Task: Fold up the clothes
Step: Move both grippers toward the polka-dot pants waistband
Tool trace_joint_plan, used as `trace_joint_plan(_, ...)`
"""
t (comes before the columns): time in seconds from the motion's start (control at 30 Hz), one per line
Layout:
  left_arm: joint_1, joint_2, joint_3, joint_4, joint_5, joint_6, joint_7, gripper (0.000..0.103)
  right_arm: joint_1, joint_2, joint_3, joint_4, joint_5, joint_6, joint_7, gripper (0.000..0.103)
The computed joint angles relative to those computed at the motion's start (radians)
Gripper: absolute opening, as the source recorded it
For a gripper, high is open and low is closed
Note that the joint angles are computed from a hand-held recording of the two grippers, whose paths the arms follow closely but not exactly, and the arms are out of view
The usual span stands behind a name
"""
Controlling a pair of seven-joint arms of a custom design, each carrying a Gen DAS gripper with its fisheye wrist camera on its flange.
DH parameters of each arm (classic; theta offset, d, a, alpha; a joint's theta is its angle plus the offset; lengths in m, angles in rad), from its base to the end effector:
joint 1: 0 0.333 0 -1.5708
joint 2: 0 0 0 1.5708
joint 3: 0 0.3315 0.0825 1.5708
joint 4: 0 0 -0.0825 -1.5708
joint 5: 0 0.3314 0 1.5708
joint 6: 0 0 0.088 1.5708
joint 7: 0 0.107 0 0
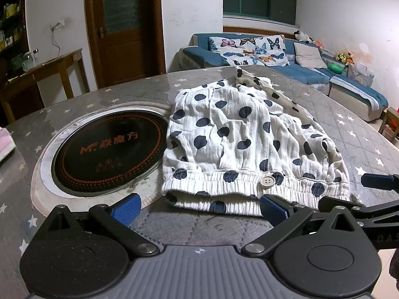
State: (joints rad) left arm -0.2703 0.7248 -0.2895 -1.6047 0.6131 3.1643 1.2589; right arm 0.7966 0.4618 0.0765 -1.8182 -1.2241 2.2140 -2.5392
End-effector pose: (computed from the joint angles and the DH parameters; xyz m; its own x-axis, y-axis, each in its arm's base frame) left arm 0.6005 -0.3733 0.3641 -0.6409 -0.7671 -0.0303 -0.4798 0.4310 -0.7642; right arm 0.4270 0.4529 0.3434 -0.4160 -0.9023 -0.1128 -0.5315 0.3419 -0.7749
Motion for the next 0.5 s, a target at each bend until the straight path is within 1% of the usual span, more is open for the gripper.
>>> trace_joint_plan(0.27,-0.014,0.009,0.011,0.021,-0.001,-0.016,0.002,0.103,-0.01,0.003,-0.004,-0.003,0.004,0.014,0.004,0.103)
trace_joint_plan(0.5,-0.019,0.038,0.008,0.076,-0.016,-0.05,0.025,0.103,-0.023,0.001,-0.01,-0.01,0.004,0.03,0.005,0.103)
